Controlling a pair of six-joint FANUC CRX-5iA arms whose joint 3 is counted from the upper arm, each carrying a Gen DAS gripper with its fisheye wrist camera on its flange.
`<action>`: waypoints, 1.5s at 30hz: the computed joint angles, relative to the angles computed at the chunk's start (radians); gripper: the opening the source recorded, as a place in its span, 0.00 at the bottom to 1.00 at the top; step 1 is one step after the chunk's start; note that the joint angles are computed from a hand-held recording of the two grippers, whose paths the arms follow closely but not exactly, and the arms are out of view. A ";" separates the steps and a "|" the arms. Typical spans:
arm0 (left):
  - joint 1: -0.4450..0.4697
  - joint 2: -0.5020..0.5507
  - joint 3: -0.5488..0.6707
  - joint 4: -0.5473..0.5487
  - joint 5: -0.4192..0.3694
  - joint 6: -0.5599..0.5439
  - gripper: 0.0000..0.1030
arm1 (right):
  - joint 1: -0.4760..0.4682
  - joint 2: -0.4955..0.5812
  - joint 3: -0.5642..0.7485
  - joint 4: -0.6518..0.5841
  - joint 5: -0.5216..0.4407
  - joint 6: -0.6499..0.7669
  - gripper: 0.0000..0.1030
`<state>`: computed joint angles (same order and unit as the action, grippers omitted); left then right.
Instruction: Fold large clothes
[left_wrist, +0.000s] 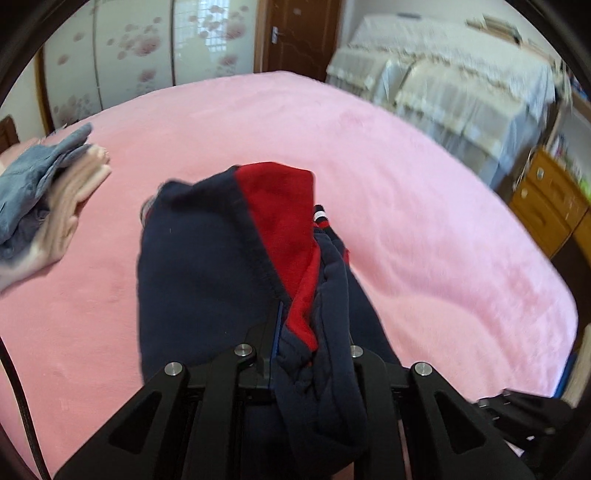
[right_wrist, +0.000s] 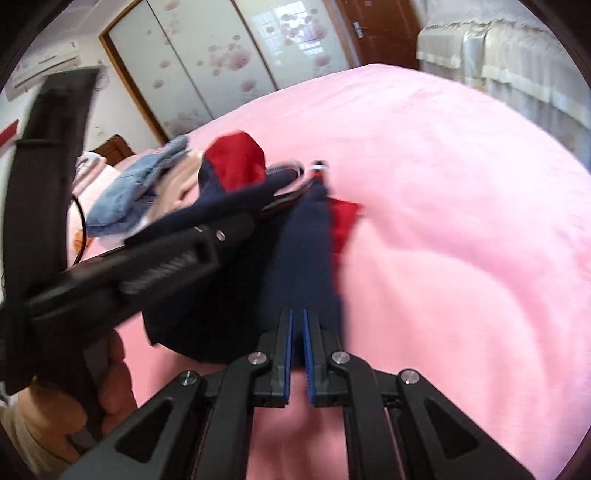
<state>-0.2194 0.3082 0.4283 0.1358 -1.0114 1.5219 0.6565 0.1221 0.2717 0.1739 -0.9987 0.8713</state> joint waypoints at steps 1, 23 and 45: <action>-0.015 0.000 0.005 -0.027 0.000 0.012 0.13 | -0.002 -0.010 -0.013 0.004 -0.002 -0.007 0.06; 0.152 -0.193 -0.276 0.368 0.028 -0.184 0.90 | -0.040 -0.055 -0.022 0.025 -0.011 -0.082 0.30; 0.137 -0.125 -0.234 0.129 -0.069 -0.060 0.65 | -0.005 0.057 0.018 -0.009 -0.062 -0.052 0.10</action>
